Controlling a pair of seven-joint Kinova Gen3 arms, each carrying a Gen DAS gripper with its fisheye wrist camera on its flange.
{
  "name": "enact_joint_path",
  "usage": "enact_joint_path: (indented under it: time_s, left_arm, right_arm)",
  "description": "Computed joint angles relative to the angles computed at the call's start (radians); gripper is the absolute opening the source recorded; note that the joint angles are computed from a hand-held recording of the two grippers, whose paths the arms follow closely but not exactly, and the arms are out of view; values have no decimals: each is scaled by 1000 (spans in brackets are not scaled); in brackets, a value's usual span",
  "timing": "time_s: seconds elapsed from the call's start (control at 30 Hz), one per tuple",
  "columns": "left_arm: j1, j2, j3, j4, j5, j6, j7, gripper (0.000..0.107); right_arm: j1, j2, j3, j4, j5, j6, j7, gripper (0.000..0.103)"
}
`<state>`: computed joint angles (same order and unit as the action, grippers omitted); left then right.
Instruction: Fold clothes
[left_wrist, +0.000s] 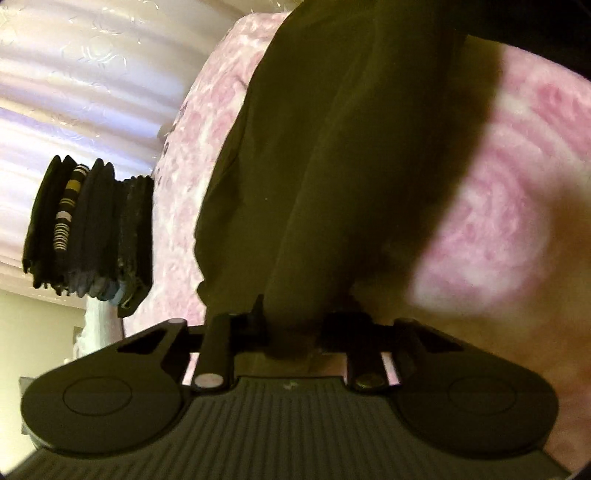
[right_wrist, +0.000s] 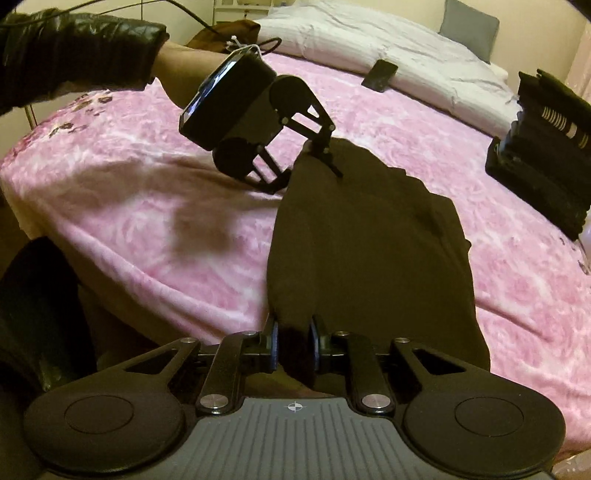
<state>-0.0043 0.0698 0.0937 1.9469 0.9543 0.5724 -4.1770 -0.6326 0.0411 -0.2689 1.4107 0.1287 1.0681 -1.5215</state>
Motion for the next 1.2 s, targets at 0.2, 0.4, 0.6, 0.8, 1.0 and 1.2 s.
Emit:
enact_joint_path:
  time_s: [0.2,0.4,0.6,0.8,1.0,1.2]
  left_arm:
    - [-232,-40,239,-91,-146,-24,235,16]
    - [-509,-131,410,-195,-256,-10,479,14]
    - [-615,-409,311,-53,-389,72,723,13]
    - [-551,-626,190,225,-552,159,967,13]
    - [-447,-662,104,303,-532,63,1210,12]
    - [-220,-634,0,294,-756,0,1396,21]
  right_arm:
    - [17,-14,25,3,19,-79,116,14]
    - [170,52,-4,-115,-121,-207,360,11]
    - [252,87,-68,-119,-243,-289,599,0]
    - [169,48,12,94,-434,-365,680,0]
    - [-53,45,66,229,-288,-567,661,86]
    - [-331,138,255,203,-44,-653,641,70]
